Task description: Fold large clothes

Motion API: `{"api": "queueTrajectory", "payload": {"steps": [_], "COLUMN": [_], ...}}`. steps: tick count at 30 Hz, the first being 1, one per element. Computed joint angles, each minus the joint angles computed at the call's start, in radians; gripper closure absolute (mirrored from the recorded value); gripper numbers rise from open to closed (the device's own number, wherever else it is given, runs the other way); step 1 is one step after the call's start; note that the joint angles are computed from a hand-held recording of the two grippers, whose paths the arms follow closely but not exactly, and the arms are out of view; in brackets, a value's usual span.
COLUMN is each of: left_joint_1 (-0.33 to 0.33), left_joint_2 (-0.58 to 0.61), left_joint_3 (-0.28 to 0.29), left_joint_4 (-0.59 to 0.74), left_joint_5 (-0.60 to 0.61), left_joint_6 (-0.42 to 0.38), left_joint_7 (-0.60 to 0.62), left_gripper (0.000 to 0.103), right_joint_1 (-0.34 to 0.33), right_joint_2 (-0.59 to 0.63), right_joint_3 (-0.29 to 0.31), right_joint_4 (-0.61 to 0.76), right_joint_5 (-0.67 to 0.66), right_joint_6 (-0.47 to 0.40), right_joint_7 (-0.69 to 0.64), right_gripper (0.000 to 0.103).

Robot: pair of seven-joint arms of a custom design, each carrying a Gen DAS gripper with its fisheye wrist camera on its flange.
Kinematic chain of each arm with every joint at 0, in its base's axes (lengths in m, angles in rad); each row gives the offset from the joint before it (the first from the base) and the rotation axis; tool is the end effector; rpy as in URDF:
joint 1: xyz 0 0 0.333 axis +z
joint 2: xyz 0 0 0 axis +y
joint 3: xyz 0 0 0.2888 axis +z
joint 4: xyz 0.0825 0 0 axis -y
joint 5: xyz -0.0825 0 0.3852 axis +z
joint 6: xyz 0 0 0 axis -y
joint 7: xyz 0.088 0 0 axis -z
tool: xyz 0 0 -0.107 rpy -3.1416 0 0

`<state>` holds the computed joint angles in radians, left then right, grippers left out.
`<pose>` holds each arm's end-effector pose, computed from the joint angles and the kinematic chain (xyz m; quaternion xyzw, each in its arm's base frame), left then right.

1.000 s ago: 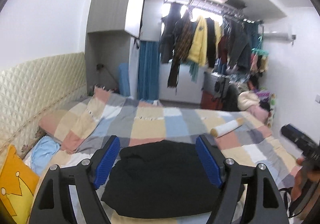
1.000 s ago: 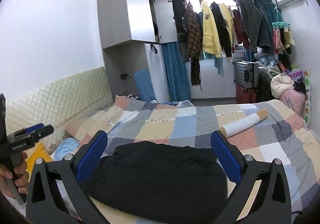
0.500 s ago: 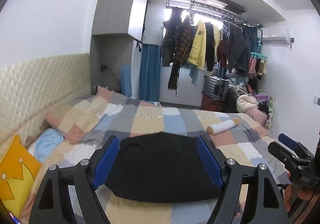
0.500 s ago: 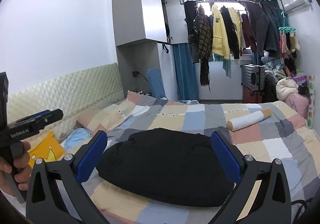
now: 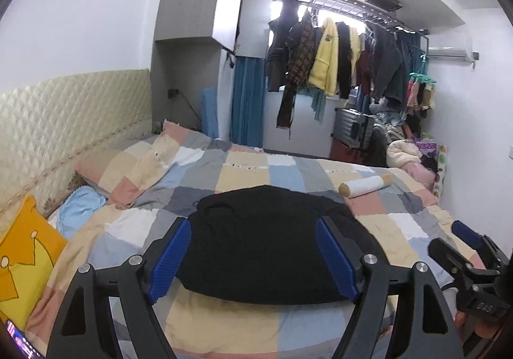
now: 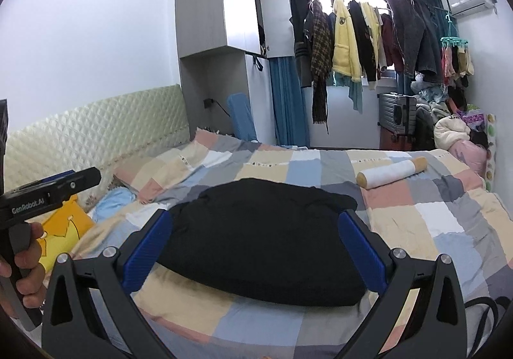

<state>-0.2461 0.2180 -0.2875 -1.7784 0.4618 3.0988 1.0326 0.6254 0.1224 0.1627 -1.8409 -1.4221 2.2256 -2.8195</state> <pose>0.5562 -0.3519 0.5431 -0.4687 0.7073 -0.4766 0.2299 0.4669 0.4203 0.4829 -0.4904 0.6615 -0.4202 0.3813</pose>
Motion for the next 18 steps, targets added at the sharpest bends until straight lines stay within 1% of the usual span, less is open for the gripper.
{"api": "queueTrajectory", "payload": {"steps": [1, 3, 5, 6, 7, 8, 10, 11, 12, 13, 14, 16, 18], "left_joint_1": [-0.007, 0.0, -0.031, -0.06, -0.072, -0.061, -0.018, -0.015, -0.026, -0.044, -0.051, -0.035, -0.039], "left_joint_2": [0.005, 0.021, 0.031, 0.035, 0.042, 0.046, 0.069, 0.076, 0.081, 0.085, 0.086, 0.091, 0.092], "left_joint_3": [0.009, -0.001, 0.038, 0.074, 0.088, 0.078, 0.023, 0.018, 0.03, 0.051, 0.058, 0.036, 0.039], "left_joint_4": [0.001, 0.008, 0.012, 0.012, 0.013, 0.011, 0.013, 0.016, 0.019, 0.023, 0.024, 0.022, 0.023], "left_joint_5": [0.006, -0.003, 0.044, 0.088, 0.111, 0.107, 0.057, 0.049, 0.056, 0.074, 0.082, 0.066, 0.069], "left_joint_6": [-0.004, -0.012, -0.016, -0.016, -0.022, -0.025, -0.041, -0.049, -0.058, -0.067, -0.07, -0.066, -0.063], "left_joint_7": [-0.012, 0.0, -0.035, -0.076, -0.102, -0.1, -0.049, -0.04, -0.052, -0.078, -0.091, -0.067, -0.072], "left_gripper": [0.023, 0.023, 0.023, 0.023, 0.023, 0.023, 0.023, 0.023, 0.023, 0.023, 0.023, 0.023, 0.023], "right_joint_1": [0.002, 0.006, 0.003, 0.003, 0.003, 0.002, -0.002, -0.006, -0.006, -0.003, 0.002, 0.014, 0.024], "right_joint_2": [0.003, 0.008, 0.016, 0.024, 0.031, 0.044, 0.065, 0.078, 0.092, 0.102, 0.115, 0.126, 0.124], "right_joint_3": [0.001, 0.002, -0.001, -0.003, -0.006, -0.009, -0.02, -0.025, -0.028, -0.031, -0.034, -0.042, -0.049], "right_joint_4": [0.0, -0.004, -0.005, -0.005, -0.003, 0.002, 0.006, 0.011, 0.021, 0.031, 0.045, 0.059, 0.056], "right_joint_5": [-0.001, -0.002, 0.006, 0.01, 0.012, 0.021, 0.03, 0.037, 0.057, 0.075, 0.094, 0.111, 0.106], "right_joint_6": [-0.005, -0.004, 0.012, 0.014, 0.016, 0.022, 0.058, 0.085, 0.094, 0.088, 0.074, 0.056, 0.052], "right_joint_7": [0.006, 0.034, 0.05, 0.06, 0.071, 0.094, 0.14, 0.147, 0.13, 0.108, 0.079, 0.054, 0.068], "right_gripper": [0.0, 0.0, 0.0, 0.0, 0.0, 0.0, 0.0, 0.0, 0.0, 0.0, 0.0, 0.0, 0.0]}}
